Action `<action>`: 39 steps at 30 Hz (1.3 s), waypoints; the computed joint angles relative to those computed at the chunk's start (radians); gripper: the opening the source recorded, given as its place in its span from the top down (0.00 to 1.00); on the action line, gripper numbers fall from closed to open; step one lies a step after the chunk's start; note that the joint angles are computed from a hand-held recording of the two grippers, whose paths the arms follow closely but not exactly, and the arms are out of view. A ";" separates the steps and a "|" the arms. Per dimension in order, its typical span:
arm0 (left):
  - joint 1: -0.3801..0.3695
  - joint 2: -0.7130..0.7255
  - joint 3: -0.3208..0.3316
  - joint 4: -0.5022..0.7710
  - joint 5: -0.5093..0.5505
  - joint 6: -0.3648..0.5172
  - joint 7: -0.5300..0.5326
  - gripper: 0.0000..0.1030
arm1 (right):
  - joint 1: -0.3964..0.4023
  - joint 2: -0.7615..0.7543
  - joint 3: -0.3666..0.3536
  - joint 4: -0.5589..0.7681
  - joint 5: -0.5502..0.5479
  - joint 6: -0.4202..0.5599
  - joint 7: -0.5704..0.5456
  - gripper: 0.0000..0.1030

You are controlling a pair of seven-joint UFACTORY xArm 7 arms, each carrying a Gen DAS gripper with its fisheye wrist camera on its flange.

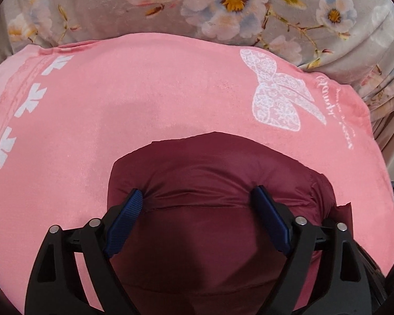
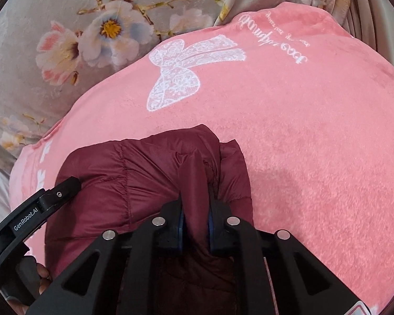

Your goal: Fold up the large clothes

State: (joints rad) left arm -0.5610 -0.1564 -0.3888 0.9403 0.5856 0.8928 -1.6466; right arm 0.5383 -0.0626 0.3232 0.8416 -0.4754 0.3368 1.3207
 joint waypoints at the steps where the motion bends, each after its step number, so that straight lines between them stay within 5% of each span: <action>1: -0.001 0.014 -0.007 0.008 0.015 0.015 -0.006 0.13 | -0.004 0.010 0.003 0.000 -0.031 -0.006 0.022 0.86; 9: -0.052 0.102 0.000 0.053 0.141 0.105 -0.085 0.05 | 0.020 0.054 -0.008 0.027 -0.302 0.032 0.208 0.82; 14: -0.089 0.141 0.018 0.081 0.177 0.154 -0.100 0.04 | 0.030 0.055 -0.025 0.016 -0.377 0.007 0.285 0.82; 39: -0.159 0.208 0.061 0.141 0.208 0.252 -0.100 0.04 | 0.027 0.058 -0.032 0.009 -0.427 -0.021 0.341 0.81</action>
